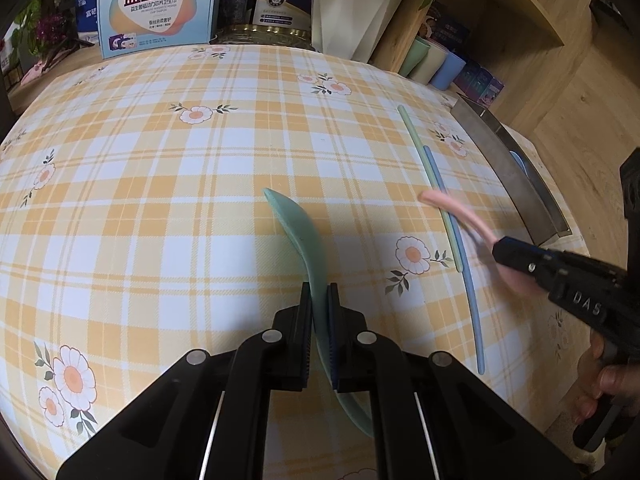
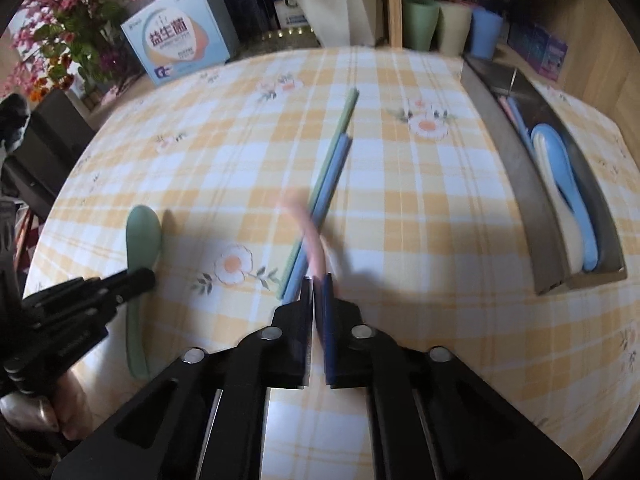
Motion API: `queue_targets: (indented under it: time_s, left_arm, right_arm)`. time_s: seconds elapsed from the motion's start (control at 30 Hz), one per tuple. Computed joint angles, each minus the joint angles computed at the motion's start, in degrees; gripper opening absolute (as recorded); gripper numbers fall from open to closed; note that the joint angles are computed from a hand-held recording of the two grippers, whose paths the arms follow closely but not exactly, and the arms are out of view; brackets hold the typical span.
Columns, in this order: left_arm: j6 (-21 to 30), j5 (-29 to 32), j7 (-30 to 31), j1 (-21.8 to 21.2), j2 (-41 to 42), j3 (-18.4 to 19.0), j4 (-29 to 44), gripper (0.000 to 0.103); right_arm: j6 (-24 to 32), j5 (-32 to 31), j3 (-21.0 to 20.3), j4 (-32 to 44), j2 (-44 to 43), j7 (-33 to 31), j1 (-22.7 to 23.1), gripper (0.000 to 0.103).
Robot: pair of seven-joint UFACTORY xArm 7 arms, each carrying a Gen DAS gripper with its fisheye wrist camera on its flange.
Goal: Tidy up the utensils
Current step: 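Lift the pink spoon with the right tool and carry it to the caddy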
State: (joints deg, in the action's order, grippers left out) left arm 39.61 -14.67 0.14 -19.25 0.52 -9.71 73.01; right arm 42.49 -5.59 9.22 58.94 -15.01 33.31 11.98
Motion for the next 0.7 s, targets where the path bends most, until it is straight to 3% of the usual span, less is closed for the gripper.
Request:
queue_targets:
  time_s: [0.33,0.7]
  left_arm:
    - [0.1,0.2,-0.3,-0.2,-0.1,-0.1,0.0,0.007]
    - [1.0,-4.4,1.6,0.0,0.4,0.0,3.8,0.007]
  right_arm:
    - [-1.2,3.9,-0.8,-2.0,-0.8,-0.9,0.5,0.003]
    - [-8.0,9.5,-3.1,-5.4,-5.5,-1.4,-0.6,0.003]
